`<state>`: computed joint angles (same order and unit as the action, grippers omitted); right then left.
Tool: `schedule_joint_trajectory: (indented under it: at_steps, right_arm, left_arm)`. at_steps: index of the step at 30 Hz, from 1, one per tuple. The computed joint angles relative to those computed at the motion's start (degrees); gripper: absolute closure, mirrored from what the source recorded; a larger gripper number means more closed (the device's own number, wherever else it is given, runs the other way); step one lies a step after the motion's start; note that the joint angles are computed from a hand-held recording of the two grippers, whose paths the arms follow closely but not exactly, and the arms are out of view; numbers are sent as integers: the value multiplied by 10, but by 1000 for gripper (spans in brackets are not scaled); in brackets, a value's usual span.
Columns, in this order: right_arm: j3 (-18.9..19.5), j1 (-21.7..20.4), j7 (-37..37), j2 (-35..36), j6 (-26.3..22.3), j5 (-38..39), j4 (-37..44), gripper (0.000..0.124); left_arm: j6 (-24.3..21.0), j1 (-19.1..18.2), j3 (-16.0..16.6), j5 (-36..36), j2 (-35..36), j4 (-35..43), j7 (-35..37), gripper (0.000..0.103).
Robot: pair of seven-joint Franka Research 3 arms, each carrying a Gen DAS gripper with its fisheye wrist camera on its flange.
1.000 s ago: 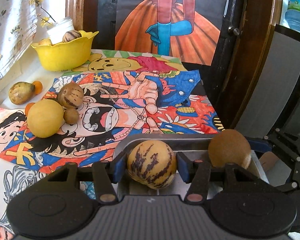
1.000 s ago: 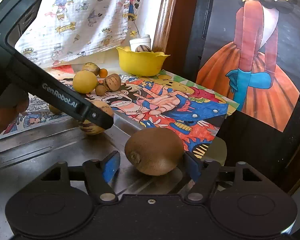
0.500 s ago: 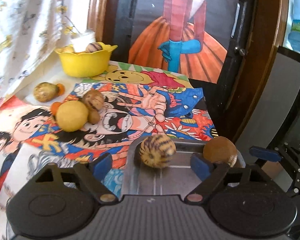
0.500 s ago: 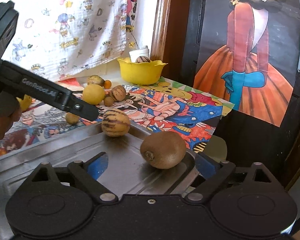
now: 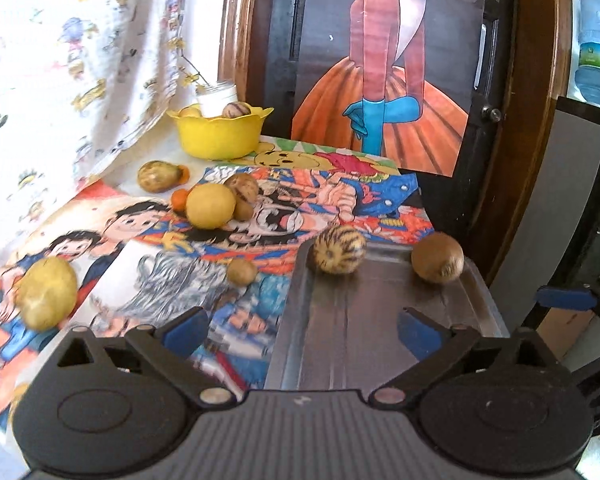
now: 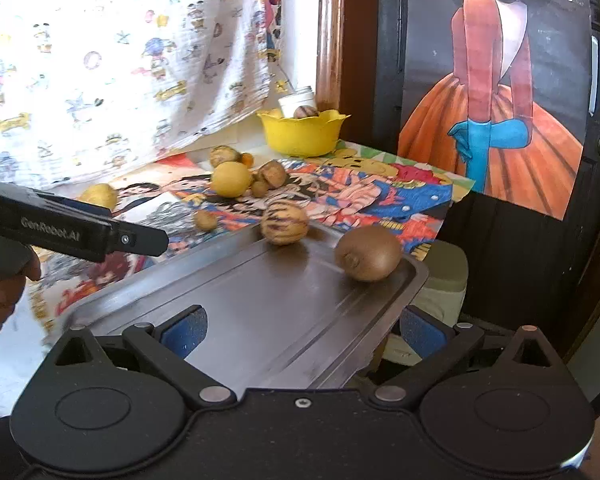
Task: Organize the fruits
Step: 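Withdraw both open tools from the tray back toward the fruit pile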
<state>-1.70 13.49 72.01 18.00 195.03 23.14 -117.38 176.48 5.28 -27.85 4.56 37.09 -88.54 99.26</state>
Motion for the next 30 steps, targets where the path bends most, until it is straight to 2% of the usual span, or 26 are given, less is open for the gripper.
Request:
schedule_joint_trajectory:
  at_steps: [4,7,9,10,13,14,18,22,25,30]
  right_arm:
    - [17,-5,10,-31,-13,-2,-33,22]
    - [-12,34,4,-48,-33,10,-47,22]
    - [-15,40,7,-59,-57,9,-52,22]
    - [-28,54,11,-63,-69,5,-54,22]
    - [-138,160,64,-70,-107,-38,-61,22]
    - [-164,185,83,-73,-118,-59,-64,22]
    - [-210,232,136,-80,-143,-132,-68,21]
    - [-223,248,185,-84,-169,-199,-65,22]
    - [-225,249,224,-85,-183,-242,-61,21]
    - [-196,222,249,-84,-202,-279,-48,22]
  left_arm:
    - [24,14,2,2,-37,-62,-14,1]
    - [39,31,-2,8,-61,-103,-23,1]
    - [47,41,-2,15,-77,-128,-31,1]
    - [51,43,-1,19,-84,-139,-36,1]
    - [62,49,8,34,-106,-172,-48,1]
    - [65,50,11,39,-113,-182,-53,1]
    - [69,79,-5,51,-131,-216,-65,1]
    - [65,108,-24,52,-142,-239,-72,1]
    - [68,118,-24,50,-151,-252,-80,1]
    - [72,125,-17,53,-160,-264,-91,1]
